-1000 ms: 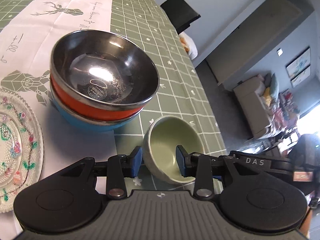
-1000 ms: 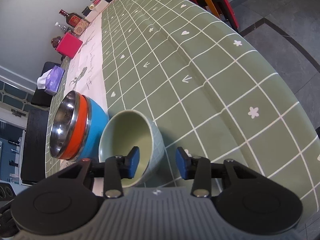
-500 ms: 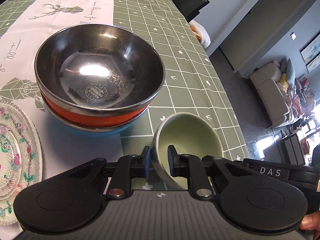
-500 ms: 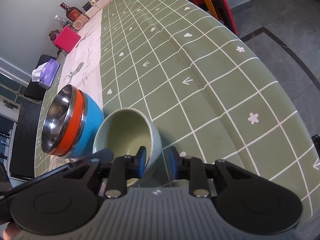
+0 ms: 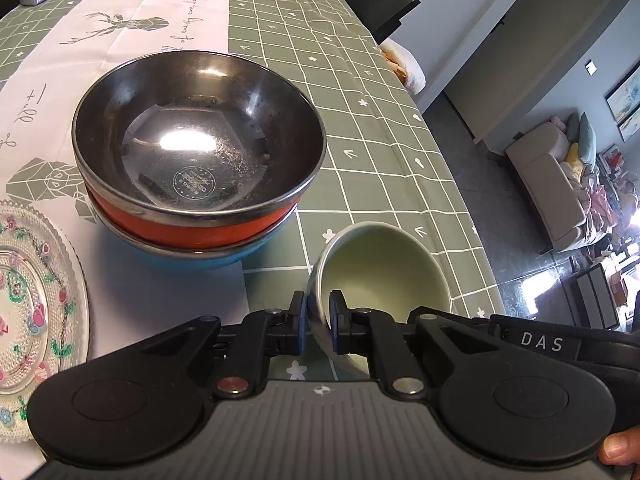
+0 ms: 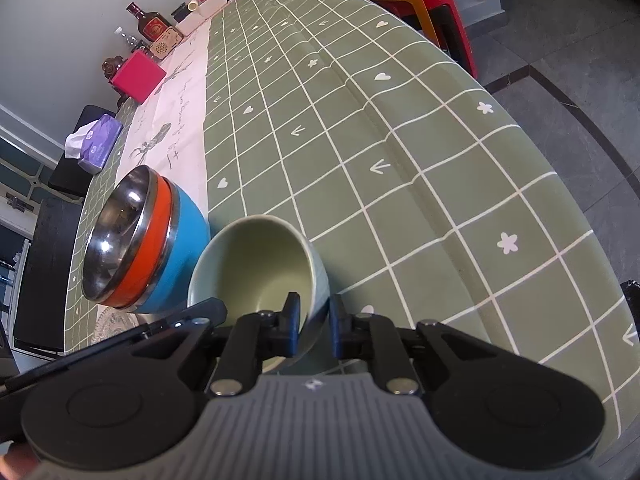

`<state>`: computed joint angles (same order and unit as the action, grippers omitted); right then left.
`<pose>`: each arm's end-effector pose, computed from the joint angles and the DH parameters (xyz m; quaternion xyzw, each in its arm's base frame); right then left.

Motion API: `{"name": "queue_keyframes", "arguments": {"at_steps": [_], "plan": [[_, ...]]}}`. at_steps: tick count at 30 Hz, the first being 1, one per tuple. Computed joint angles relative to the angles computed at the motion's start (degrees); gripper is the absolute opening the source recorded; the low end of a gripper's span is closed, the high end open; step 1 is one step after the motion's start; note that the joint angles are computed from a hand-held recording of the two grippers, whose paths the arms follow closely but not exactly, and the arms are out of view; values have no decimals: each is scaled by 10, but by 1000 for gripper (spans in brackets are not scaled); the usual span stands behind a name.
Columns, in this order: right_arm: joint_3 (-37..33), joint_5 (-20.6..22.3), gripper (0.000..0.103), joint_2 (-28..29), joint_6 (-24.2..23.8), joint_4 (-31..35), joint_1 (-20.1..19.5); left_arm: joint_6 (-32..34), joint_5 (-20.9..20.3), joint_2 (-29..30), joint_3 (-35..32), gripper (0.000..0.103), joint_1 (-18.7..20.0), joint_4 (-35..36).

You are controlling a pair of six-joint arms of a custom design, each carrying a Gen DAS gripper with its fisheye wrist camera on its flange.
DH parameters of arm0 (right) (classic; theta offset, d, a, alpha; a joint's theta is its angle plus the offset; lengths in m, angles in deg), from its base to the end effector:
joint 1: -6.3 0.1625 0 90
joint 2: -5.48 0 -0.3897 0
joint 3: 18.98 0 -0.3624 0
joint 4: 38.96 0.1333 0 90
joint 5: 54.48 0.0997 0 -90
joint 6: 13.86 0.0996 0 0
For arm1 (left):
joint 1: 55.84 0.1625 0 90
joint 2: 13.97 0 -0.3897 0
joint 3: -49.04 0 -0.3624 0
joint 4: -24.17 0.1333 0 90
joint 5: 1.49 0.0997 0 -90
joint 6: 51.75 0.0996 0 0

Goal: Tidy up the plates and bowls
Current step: 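Pinch the rim of the pale green bowl with both tools, then lift the pale green bowl and carry it over the nested bowls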

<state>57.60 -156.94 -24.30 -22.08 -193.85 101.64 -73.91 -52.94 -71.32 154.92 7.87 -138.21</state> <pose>0.1775 -0.6978 0.0304 0.0990 -0.9769 0.1535 0.1111 -0.0786 -0.6002 0.1881 -0.0349 0.9254 -0.3104 0.2145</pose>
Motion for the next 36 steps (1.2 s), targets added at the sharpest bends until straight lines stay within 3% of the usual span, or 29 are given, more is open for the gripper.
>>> {"name": "queue_keyframes", "arguments": {"at_steps": [6,13,21,29,36], "plan": [[21,11,12,-11,-7,-25,-1,-5,11,-10,14,12,-13,-11],[69,61,12,-44,-11,-68,-5,8,33,-34,47,13,-38,-43],[89,98,12,-59,-31,-113,17,21,59,-76,71,13,-63,-77],[18,101,11,-24,-49,-79,61,24,72,-117,48,13,-60,-49],[-103,89,11,43,-53,1,92,1,79,-131,2,13,-33,29]]}}
